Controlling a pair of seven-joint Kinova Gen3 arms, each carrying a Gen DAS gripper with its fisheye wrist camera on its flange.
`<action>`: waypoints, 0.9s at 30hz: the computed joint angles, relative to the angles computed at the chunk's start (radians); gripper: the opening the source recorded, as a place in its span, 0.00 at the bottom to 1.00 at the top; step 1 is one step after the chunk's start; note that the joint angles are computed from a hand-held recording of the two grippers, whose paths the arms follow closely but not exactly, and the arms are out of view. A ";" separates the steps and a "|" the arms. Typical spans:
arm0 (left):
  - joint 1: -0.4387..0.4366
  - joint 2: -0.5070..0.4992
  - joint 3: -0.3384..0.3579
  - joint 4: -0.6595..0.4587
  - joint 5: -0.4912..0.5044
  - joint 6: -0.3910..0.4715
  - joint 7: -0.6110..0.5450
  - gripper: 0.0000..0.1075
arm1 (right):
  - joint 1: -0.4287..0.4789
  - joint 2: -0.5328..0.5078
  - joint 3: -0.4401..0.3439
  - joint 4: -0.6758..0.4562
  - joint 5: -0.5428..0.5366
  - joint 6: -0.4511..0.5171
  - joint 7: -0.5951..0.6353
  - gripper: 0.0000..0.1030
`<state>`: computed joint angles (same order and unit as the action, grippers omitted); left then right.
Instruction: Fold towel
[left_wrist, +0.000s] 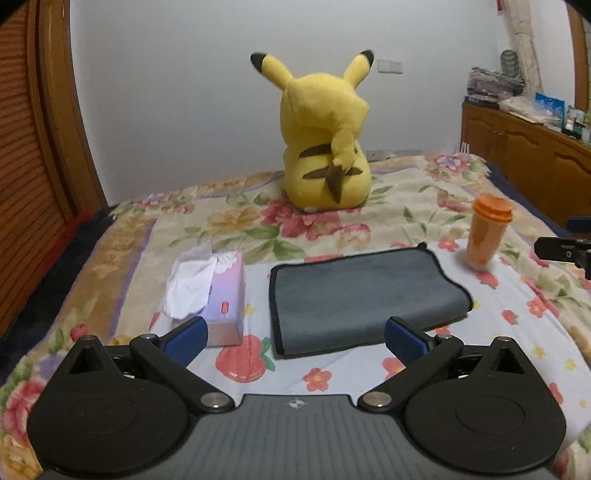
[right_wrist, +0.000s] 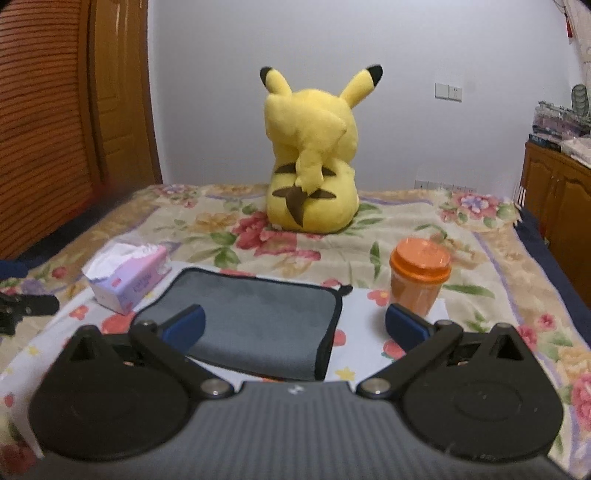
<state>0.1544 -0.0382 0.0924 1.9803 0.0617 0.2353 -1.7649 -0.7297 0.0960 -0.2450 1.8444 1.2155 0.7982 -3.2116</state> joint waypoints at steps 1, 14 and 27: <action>0.003 -0.015 0.000 0.000 0.003 0.009 -0.003 0.96 | -0.005 -0.006 -0.005 -0.006 -0.007 0.013 0.011 1.00; 0.011 -0.198 0.010 0.024 -0.006 0.089 0.029 0.96 | -0.057 -0.072 -0.090 -0.016 -0.047 0.153 0.024 1.00; 0.027 -0.372 -0.040 0.104 0.039 0.187 0.019 0.96 | -0.163 -0.091 -0.179 0.014 -0.080 0.321 -0.076 1.00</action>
<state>0.1811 -0.4101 0.0525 2.0840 0.1010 0.4223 -1.7457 -0.8931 0.0055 -0.4242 1.8584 1.1358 1.1195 -3.2880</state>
